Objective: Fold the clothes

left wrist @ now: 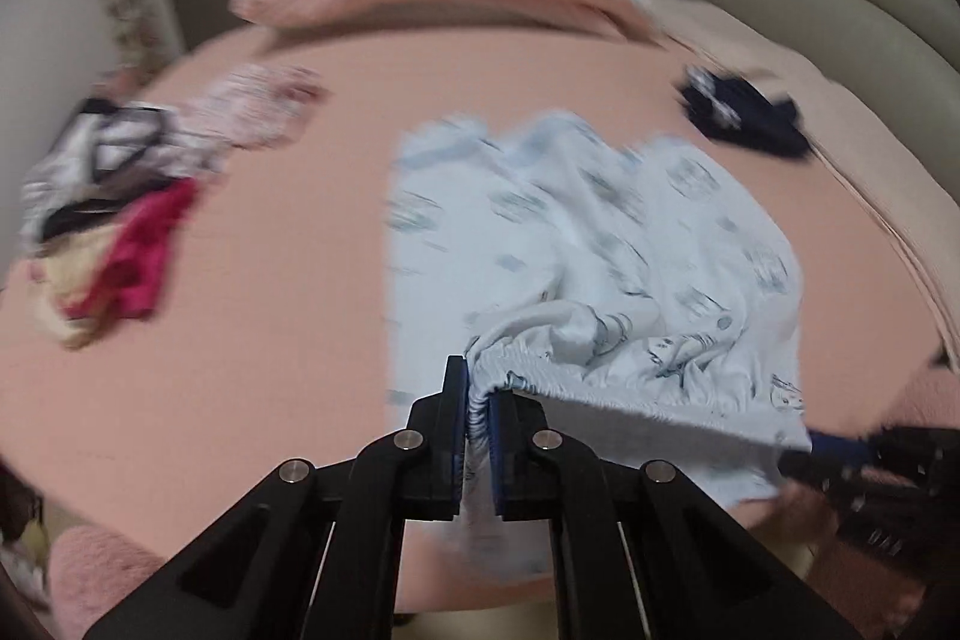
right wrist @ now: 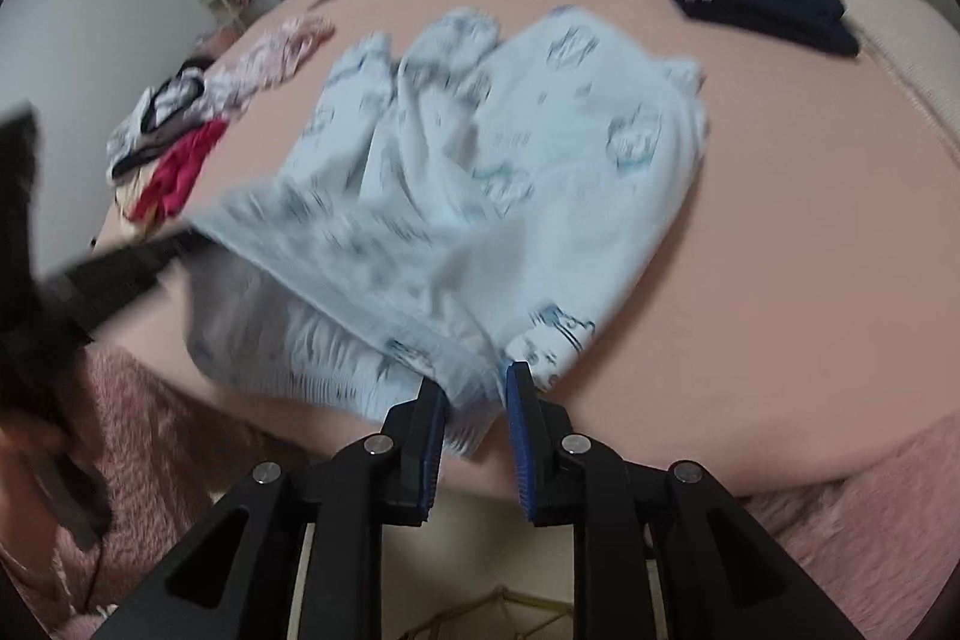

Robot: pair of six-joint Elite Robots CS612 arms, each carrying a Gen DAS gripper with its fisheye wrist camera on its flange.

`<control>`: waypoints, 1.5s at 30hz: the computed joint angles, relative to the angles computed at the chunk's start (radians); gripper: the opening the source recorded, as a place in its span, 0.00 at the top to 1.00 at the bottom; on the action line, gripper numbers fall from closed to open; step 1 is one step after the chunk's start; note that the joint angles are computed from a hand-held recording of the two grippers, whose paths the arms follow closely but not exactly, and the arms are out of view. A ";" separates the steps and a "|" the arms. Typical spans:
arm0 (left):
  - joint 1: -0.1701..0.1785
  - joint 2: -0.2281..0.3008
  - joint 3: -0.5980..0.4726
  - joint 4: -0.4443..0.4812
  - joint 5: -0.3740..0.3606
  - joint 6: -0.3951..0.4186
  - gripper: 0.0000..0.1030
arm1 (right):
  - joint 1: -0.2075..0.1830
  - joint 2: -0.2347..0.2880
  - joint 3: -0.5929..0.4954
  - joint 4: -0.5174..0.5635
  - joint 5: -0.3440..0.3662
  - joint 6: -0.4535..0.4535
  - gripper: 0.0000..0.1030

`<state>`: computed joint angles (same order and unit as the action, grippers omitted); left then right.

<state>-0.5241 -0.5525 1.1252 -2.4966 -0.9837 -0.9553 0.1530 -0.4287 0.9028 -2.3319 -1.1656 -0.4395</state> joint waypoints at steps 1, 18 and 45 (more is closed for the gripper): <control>-0.002 -0.015 0.024 -0.004 0.016 -0.025 0.96 | 0.006 0.001 0.002 -0.004 -0.027 -0.015 0.81; 0.004 -0.027 0.112 -0.039 -0.171 -0.139 0.95 | 0.021 0.018 0.005 -0.072 -0.167 0.001 0.83; 0.063 -0.123 -0.071 -0.301 -0.116 0.359 0.96 | -0.022 0.108 -0.559 -0.178 0.096 0.206 0.95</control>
